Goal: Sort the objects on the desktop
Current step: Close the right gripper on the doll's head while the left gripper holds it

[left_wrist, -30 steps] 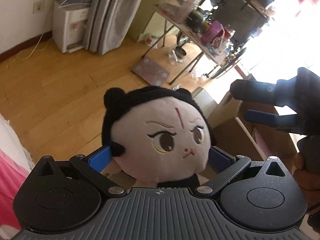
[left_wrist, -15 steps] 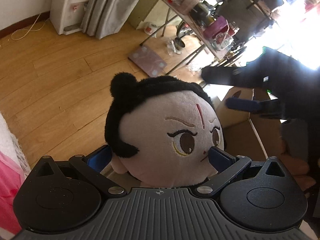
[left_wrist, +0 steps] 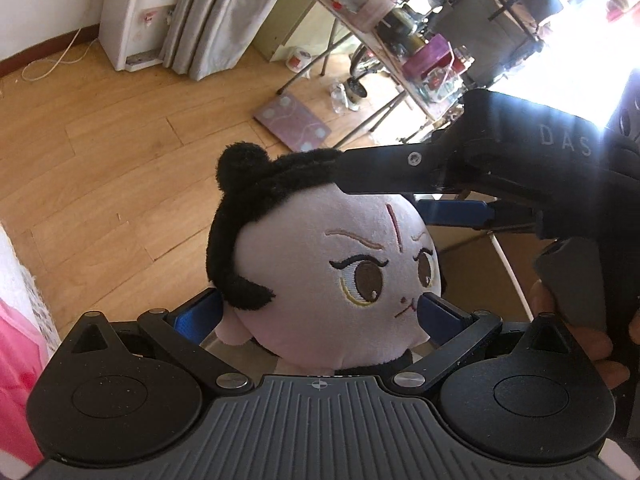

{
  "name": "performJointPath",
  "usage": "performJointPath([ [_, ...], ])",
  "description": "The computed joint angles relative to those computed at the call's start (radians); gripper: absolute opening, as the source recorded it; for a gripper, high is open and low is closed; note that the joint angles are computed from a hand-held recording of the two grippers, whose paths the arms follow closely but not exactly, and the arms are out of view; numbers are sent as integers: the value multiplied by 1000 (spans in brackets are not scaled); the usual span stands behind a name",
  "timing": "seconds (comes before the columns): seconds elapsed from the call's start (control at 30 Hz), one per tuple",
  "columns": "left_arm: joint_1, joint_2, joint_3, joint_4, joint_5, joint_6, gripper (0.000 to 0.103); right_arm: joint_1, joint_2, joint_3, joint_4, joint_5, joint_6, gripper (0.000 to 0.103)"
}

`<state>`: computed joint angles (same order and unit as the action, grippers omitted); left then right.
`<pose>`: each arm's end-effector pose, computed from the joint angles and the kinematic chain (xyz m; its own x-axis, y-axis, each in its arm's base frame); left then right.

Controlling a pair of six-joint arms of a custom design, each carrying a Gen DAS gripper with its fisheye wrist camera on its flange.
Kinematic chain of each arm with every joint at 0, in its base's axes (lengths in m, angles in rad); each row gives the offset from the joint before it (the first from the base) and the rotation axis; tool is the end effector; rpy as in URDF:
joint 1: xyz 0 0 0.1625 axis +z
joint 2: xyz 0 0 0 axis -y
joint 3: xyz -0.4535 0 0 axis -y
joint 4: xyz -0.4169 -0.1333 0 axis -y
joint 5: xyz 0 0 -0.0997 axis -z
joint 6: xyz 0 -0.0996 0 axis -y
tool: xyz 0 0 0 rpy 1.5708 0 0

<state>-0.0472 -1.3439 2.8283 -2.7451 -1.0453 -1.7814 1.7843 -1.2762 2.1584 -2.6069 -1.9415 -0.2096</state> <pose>-0.2151 -0.1733 0.0766 -0.9707 -0.1352 -0.1985 -0.0094 0.8473 -0.5310 0.2029 -0.4772 0.1981 -0.8589 -0.3410 0.3821 -0.3968 0.9148 -0.0755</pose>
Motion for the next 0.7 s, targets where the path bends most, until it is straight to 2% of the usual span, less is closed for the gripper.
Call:
performJointPath([
  [0.17,-21,-18,-4,32,-14,-35,103,-1,-23,3,50,23,34,103],
  [0.37,-87,-35,-5,66,-40,-106,103,3,-70,24,108,37,72,103],
  [0.7,-112,15,-33,56,-71,-92,103,-7,-140,53,188,22,131,103],
])
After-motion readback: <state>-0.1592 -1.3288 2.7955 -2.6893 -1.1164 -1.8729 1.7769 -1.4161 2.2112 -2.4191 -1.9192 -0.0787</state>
